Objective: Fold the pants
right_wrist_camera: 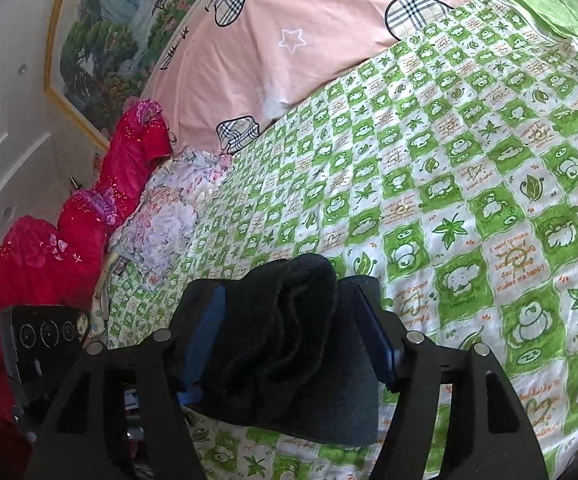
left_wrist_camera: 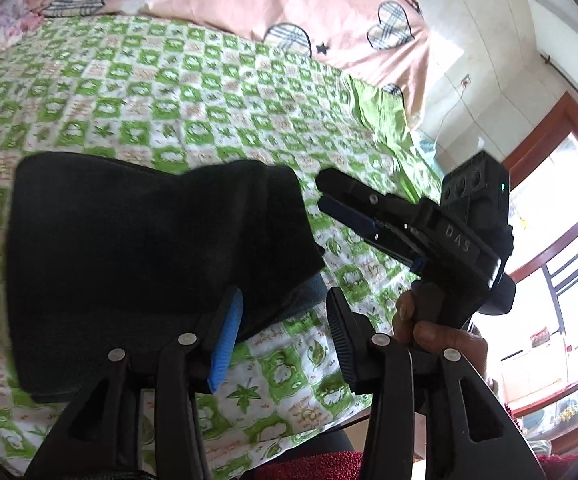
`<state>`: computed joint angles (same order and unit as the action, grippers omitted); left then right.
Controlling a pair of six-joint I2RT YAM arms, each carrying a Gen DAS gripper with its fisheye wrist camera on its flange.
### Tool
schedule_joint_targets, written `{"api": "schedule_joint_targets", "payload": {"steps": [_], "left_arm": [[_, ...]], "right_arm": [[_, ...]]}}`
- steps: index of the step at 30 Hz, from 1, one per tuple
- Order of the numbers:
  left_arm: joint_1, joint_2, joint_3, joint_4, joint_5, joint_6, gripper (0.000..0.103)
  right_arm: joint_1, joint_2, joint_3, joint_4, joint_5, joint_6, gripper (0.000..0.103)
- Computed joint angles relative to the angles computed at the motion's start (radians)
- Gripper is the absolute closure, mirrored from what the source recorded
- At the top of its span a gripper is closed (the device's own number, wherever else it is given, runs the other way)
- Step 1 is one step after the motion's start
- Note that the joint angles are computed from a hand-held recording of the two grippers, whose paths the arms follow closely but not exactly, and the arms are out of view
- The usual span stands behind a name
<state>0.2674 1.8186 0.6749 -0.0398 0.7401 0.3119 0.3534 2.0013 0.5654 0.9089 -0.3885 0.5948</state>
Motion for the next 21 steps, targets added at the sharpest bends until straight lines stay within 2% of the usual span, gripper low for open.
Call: {"api": "schedule_joint_targets", "payload": {"steps": [4, 7, 14, 21], "left_arm": [[0.094, -0.018, 0.012, -0.008, 0.014, -0.001, 0.051], [0.175, 0.001, 0.039, -0.008, 0.012, -0.008, 0.043], [0.308, 0.147, 0.18, -0.035, -0.008, -0.059, 0.035], [0.335, 0.296, 0.305, -0.08, -0.036, -0.09, 0.033]], "right_arm": [[0.046, -0.02, 0.03, -0.08, 0.054, -0.013, 0.035], [0.083, -0.033, 0.057, -0.153, 0.113, -0.031, 0.035], [0.145, -0.014, 0.119, -0.283, 0.207, -0.057, 0.03], [0.181, -0.003, 0.147, -0.344, 0.26, -0.064, 0.03]]}}
